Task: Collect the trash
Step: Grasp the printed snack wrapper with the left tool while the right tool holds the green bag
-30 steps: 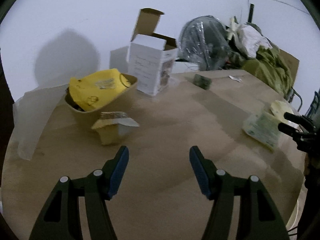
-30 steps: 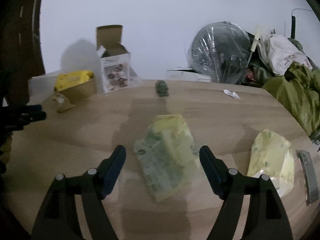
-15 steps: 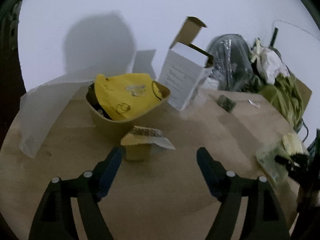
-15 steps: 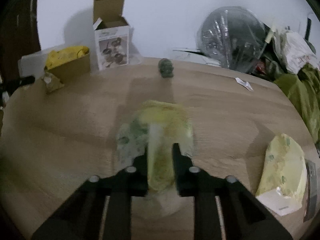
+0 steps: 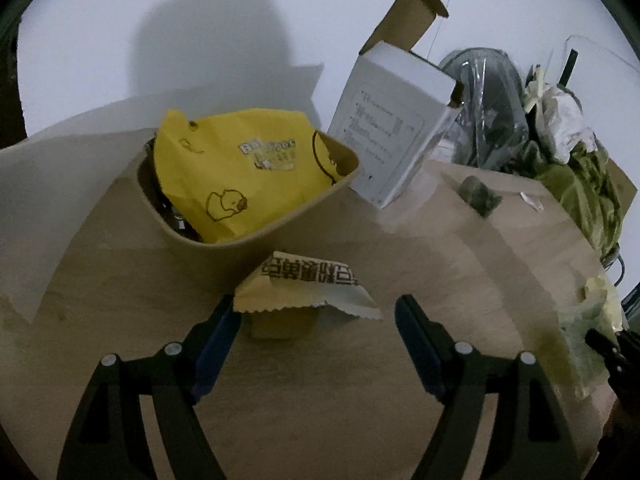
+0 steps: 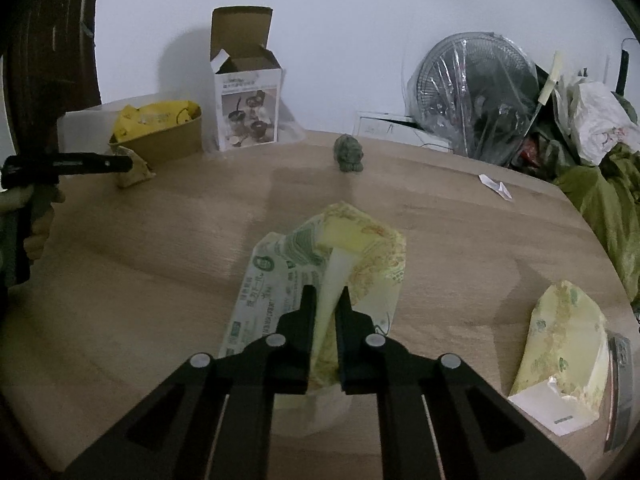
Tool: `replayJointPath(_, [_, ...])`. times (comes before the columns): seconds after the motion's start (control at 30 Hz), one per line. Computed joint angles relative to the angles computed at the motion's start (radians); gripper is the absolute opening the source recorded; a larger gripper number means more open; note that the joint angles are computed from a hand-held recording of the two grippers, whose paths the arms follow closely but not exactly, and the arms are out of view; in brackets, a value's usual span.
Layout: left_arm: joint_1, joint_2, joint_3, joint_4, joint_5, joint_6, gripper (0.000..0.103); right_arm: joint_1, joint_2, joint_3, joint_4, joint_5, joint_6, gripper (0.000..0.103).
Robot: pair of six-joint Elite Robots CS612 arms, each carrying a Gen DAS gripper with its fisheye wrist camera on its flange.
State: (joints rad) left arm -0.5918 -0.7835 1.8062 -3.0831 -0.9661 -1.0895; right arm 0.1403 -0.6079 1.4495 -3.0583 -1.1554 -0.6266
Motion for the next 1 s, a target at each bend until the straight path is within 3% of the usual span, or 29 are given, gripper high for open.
replayJointPath(0.23, [0.000, 0.009, -0.024, 0.045, 0.018, 0.049, 0.079, -0.006, -0.005, 0.014, -0.019, 0.011, 0.005, 0.008])
replayJointPath(0.3, [-0.004, 0.010, -0.026, 0.045, 0.020, 0.075, 0.067, -0.006, -0.008, 0.020, -0.022, 0.012, 0.006, 0.008])
replayJointPath(0.5, [-0.018, 0.009, -0.024, 0.034, 0.047, 0.113, 0.061, -0.010, -0.022, 0.044, -0.044, 0.016, 0.008, 0.008])
replayJointPath(0.53, [-0.020, 0.007, -0.023, 0.029, 0.050, 0.120, 0.049, -0.011, -0.025, 0.049, -0.049, 0.017, 0.008, 0.008])
replayJointPath(0.57, [-0.022, 0.004, -0.022, 0.028, 0.043, 0.124, 0.024, -0.011, -0.029, 0.056, -0.056, 0.017, 0.009, 0.008])
replayJointPath(0.7, [-0.033, 0.003, -0.016, -0.008, 0.033, 0.147, 0.023, -0.015, -0.049, 0.091, -0.088, 0.018, 0.011, 0.008])
replayJointPath(0.87, [-0.051, 0.000, 0.000, -0.075, 0.027, 0.186, 0.008, -0.022, -0.076, 0.141, -0.128, 0.017, 0.014, 0.008])
replayJointPath(1.0, [-0.063, -0.007, 0.009, -0.082, 0.055, 0.186, 0.007, -0.026, -0.096, 0.177, -0.155, 0.019, 0.011, 0.008])
